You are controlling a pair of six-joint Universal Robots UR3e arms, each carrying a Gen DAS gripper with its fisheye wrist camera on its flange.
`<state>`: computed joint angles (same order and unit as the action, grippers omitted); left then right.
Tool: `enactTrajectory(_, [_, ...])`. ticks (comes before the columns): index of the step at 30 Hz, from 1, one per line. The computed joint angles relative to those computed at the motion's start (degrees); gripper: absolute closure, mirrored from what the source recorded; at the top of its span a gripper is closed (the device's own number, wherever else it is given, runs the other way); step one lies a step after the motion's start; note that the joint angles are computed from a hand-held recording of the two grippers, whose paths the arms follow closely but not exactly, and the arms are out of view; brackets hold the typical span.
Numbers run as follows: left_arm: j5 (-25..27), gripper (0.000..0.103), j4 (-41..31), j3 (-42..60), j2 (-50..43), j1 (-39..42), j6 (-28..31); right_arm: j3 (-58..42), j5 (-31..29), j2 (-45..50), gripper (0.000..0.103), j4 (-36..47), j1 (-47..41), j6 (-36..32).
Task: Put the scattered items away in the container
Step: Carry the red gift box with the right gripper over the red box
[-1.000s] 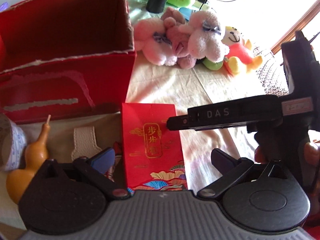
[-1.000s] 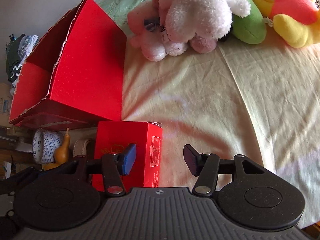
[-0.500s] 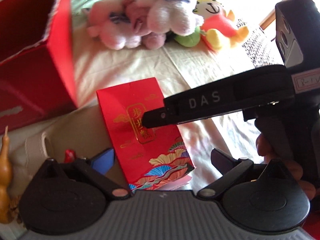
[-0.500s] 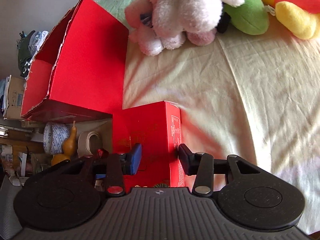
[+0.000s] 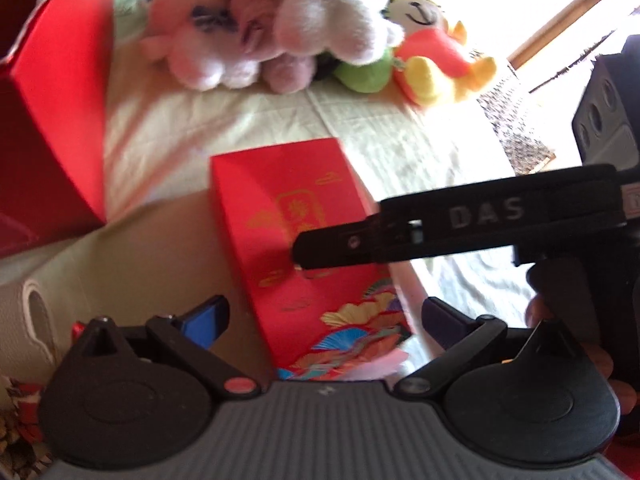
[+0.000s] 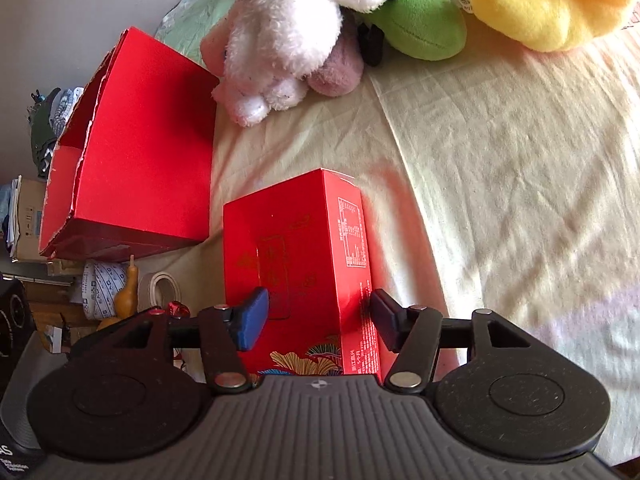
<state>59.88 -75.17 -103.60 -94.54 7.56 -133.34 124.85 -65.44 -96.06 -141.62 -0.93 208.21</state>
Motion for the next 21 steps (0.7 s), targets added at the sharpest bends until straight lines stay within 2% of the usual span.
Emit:
enactTrajectory(2, [1.44,0.002,3.43,-0.73,-0.59,-0.53,-1.56,0.69,1.06,0.99,0.037,-1.66,-0.79,-0.25])
enactTrajectory(4, [0.50,0.005,4.41,-1.56,-0.45,-0.28,-1.18,1.03,2.21,2.36,0.032,-3.62,-0.93,0.41])
enactTrajectory(6, [-1.58,0.014,3.06,-1.84,-0.05,0.09,0.07,0.26,1.33,3.03,0.032,-4.17,0.11,-0.07])
enactTrajectory(8, [-1.83,0.014,4.18,-2.91,0.82,-0.13,-0.35,0.34,0.66,3.11,0.032,-4.94,0.79,-0.33])
enactTrajectory(12, [-3.12,0.023,2.79,-3.09,1.48,1.11,-0.06,1.02,0.08,1.80,0.036,-4.74,1.02,-0.95])
enactTrajectory(17, [-3.24,0.023,5.08,-5.06,4.93,-0.87,1.49,3.60,0.37,-3.50,0.037,-2.96,-0.44,-1.86])
enactTrajectory(21, [-5.21,0.023,3.24,-2.80,6.30,-1.65,1.58,5.56,0.17,-9.90,0.037,-0.64,-2.57,-1.05])
